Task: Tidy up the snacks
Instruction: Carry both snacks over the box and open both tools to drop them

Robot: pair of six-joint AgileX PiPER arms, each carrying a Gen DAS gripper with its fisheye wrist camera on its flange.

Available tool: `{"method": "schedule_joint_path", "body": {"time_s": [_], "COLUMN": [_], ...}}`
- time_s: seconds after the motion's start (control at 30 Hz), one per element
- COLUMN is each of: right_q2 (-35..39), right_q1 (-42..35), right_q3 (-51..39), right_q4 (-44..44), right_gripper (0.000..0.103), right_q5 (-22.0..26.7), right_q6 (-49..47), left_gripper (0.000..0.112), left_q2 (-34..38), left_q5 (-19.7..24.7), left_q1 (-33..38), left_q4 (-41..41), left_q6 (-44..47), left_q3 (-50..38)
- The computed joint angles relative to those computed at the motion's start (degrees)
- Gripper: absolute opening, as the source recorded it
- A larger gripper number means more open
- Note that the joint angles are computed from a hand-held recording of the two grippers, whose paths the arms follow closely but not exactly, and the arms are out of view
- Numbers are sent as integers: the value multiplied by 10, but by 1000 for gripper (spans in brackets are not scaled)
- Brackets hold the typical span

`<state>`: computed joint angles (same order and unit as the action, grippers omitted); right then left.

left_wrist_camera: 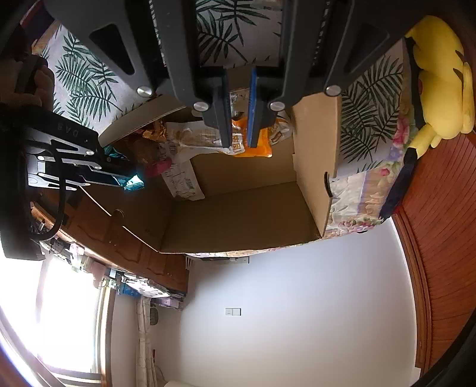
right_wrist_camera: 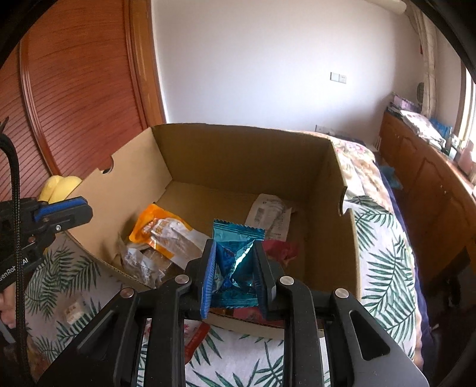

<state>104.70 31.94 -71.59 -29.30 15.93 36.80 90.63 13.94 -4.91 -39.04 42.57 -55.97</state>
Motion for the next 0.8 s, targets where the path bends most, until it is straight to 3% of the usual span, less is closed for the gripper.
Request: {"method": "schedule_joint_path", "body": {"time_s": [0.53, 0.6, 0.67, 0.8], "right_q2": [-9, -9, -13, -29], "right_q1": [-11, -10, -10, -7], "right_q3": [19, 20, 24, 44], "right_q4": [46, 39, 32, 17], "right_gripper": [31, 32, 33, 40], "right_q5": [-24, -25, -30, -45], "right_q6": [-32, -23, -15, 0], "left_gripper": [10, 15, 29, 34], "left_q2": [2, 3, 2, -6], "left_q5": [-11, -12, -12, -11], "left_q1": [0, 0, 1, 9], "left_q4": [-7, -4, -21, -87], "left_q6": [16, 10, 23, 92], "left_q3": [14, 13, 15, 26]}}
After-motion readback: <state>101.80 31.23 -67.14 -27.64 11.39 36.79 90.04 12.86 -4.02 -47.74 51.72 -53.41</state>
